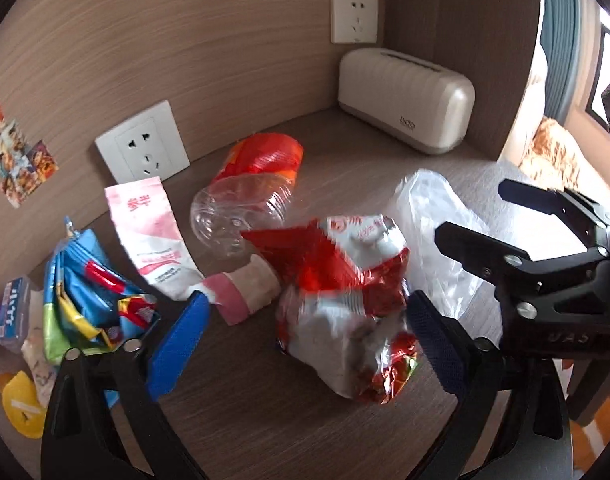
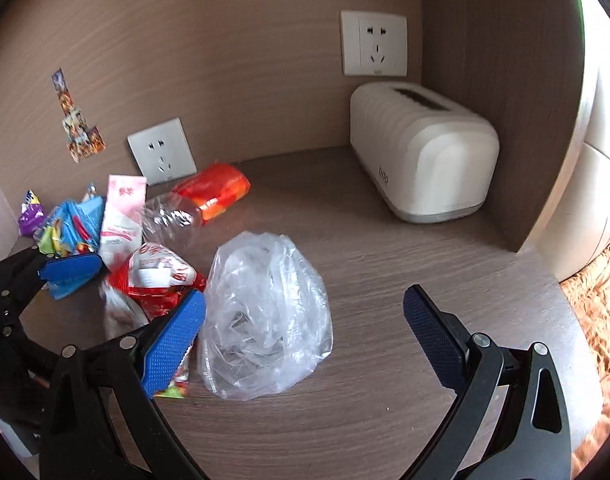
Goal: Collect trash
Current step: 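Grasp the red chip bag with the left tool while the right tool grasps a clear plastic bag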
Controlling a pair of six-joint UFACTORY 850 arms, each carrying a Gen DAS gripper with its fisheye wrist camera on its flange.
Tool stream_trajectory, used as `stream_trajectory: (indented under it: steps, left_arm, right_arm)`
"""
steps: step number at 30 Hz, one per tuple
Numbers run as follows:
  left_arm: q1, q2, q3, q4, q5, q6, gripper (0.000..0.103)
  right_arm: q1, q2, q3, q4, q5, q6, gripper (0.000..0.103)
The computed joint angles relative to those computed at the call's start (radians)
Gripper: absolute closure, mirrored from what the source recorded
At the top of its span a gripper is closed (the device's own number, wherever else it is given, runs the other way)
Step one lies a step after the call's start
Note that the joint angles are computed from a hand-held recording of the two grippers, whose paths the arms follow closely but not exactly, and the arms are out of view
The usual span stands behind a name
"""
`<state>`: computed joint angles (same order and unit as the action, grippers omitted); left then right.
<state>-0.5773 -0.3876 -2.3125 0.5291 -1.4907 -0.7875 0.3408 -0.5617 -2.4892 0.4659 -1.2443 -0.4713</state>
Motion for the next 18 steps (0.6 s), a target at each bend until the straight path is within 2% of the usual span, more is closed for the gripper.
stream_trajectory:
  steps: [1,3,5,7,9,11,13,18]
  left_arm:
    - [0.004,0.004,0.008,-0.011,0.011,0.000,0.016]
    - [0.017,0.012,0.025,-0.067,0.050,0.000,0.026]
    - [0.028,0.020,0.043,-0.114,0.084,-0.003,0.046]
    - [0.037,0.023,0.050,-0.167,0.122,0.006,0.065]
    - [0.028,0.006,0.031,-0.155,0.117,0.014,0.069]
    - [0.022,-0.010,0.004,-0.146,0.104,0.025,0.076]
    - [0.019,-0.019,-0.024,-0.143,0.097,0.029,0.076]
    - [0.000,-0.072,-0.166,-0.089,0.023,0.073,0.076]
  right_arm:
    - [-0.003,-0.022,-0.030,0.011,-0.031,0.001,0.008]
    - [-0.007,-0.046,-0.059,0.035,-0.070,0.001,0.036]
    - [-0.001,-0.071,-0.093,0.030,-0.117,-0.014,0.055]
    - [0.012,-0.061,-0.079,0.013,-0.116,-0.045,0.068]
    - [0.020,-0.035,-0.038,-0.009,-0.092,-0.071,0.079]
    - [0.017,-0.034,-0.037,-0.010,-0.095,-0.063,0.083]
    - [0.011,-0.017,-0.020,-0.008,-0.082,-0.062,0.085]
    - [-0.006,0.022,-0.003,-0.006,-0.052,-0.047,0.085]
